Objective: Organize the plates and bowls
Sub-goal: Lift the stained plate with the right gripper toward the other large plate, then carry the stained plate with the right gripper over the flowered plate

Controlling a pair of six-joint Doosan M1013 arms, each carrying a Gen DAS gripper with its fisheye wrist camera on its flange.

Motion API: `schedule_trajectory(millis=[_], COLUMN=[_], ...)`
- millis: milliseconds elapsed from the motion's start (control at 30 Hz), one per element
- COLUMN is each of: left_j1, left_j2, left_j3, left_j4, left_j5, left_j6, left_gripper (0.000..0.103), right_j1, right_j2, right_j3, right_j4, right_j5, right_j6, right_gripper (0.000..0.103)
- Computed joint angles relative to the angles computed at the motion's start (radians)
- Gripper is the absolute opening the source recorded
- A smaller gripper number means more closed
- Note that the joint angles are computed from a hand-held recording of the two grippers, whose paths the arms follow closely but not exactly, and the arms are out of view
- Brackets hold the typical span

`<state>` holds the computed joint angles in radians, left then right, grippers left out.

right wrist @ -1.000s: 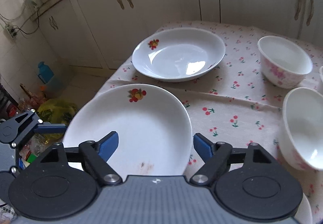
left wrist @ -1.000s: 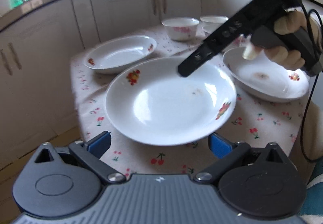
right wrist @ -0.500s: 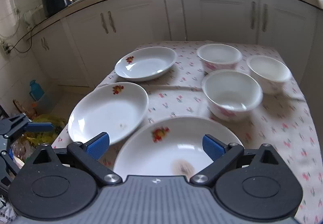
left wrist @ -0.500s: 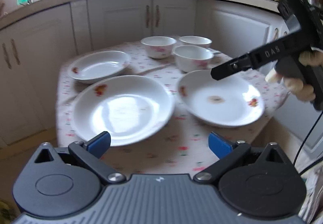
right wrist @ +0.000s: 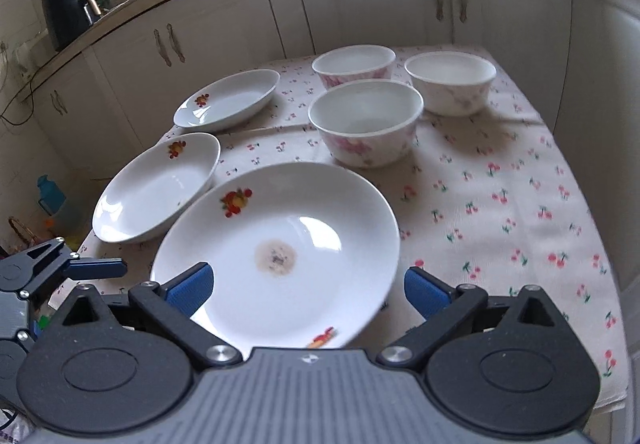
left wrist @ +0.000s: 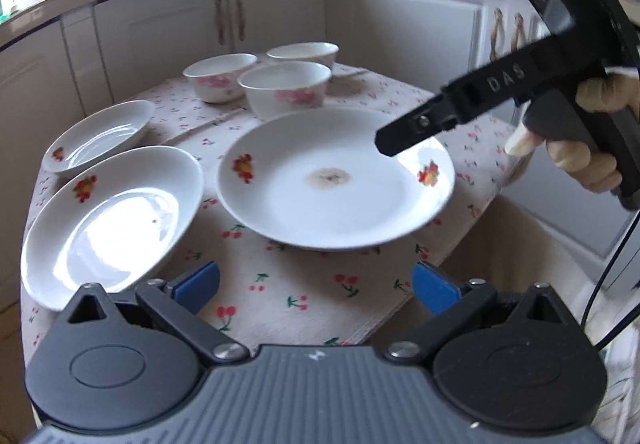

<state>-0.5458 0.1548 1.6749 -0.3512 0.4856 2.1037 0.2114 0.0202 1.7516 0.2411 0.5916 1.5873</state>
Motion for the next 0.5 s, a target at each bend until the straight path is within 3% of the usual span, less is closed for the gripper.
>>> schedule_trajectory(millis=[233,500], left_j1=[-0.009,0.004], left_j2=[0.03,0.054], left_j3=[-0.019,-0.036], left_j4=[-0.003,-0.097], left_j5=[-0.002,-0.001], left_j6=[0.026,0.121], left_gripper=[0.102,0.101], right_j1=[-0.02,-0.039], right_j2=[0.02,0.048], right_j3=[0.004,-0.017], right_j4=[0.069,0.14], right_j5=[0.002,0.029], right_j6=[-0.056,-0.121], right_gripper=[0.099,0.079])
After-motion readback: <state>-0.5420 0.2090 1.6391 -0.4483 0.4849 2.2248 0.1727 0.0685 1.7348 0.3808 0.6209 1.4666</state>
